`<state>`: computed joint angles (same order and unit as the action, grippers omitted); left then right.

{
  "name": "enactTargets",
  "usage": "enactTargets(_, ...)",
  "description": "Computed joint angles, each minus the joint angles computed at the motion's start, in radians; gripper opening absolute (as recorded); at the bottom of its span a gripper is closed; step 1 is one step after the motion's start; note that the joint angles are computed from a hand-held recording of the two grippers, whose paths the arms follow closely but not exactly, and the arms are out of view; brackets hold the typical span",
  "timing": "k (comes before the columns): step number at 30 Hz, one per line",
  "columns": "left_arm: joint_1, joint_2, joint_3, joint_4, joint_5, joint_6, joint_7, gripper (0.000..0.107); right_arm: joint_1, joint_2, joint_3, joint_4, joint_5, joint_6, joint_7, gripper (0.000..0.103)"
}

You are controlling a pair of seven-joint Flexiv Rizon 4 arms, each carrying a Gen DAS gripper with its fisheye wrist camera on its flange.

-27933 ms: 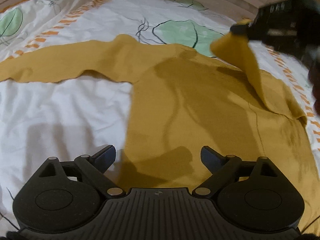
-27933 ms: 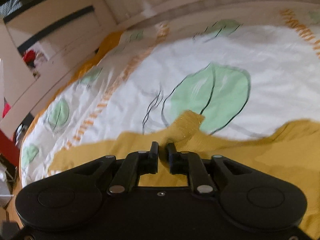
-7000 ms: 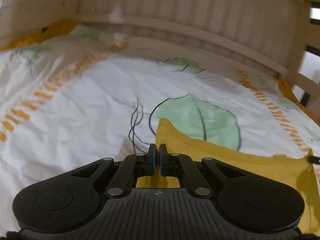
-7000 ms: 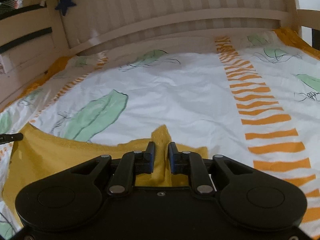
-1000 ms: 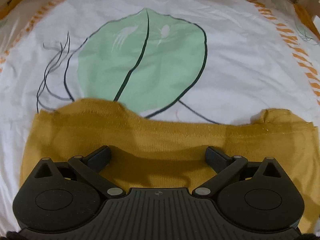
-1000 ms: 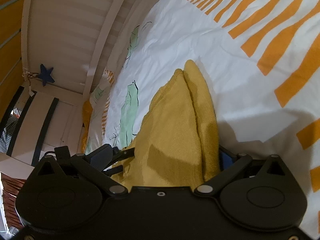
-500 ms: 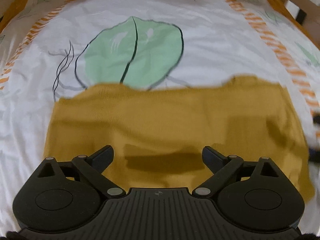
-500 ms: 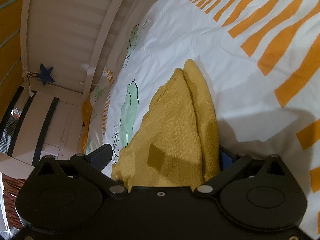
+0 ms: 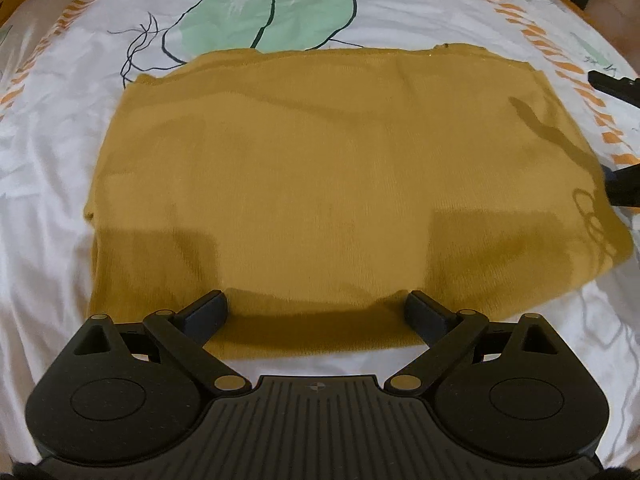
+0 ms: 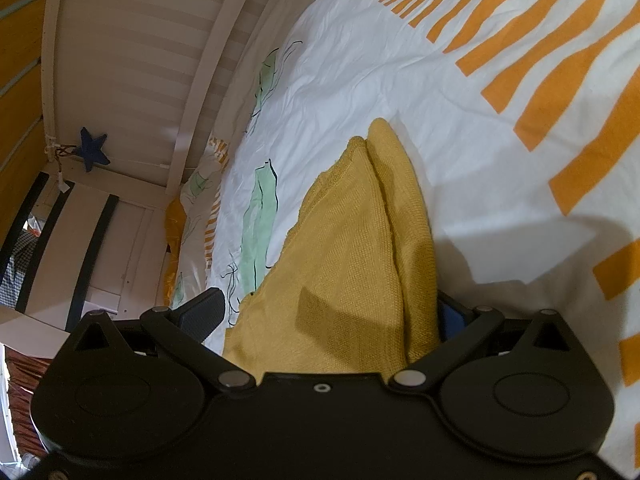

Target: Fold small clothes

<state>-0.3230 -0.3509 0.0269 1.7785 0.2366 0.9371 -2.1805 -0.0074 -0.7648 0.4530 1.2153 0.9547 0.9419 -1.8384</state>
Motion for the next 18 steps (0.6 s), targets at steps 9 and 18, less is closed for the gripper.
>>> enactTargets(9, -0.036, -0.001, 0.028, 0.037, 0.067, 0.095, -0.087, 0.103, 0.009, 0.009, -0.001, 0.018, -0.003, 0.03, -0.031, 0.103)
enactTargets(18, -0.028, 0.014, 0.029, 0.083, 0.092, 0.182, -0.103, 0.102, 0.055, 0.03, -0.013, 0.055, -0.069, 0.119, -0.048, 0.103)
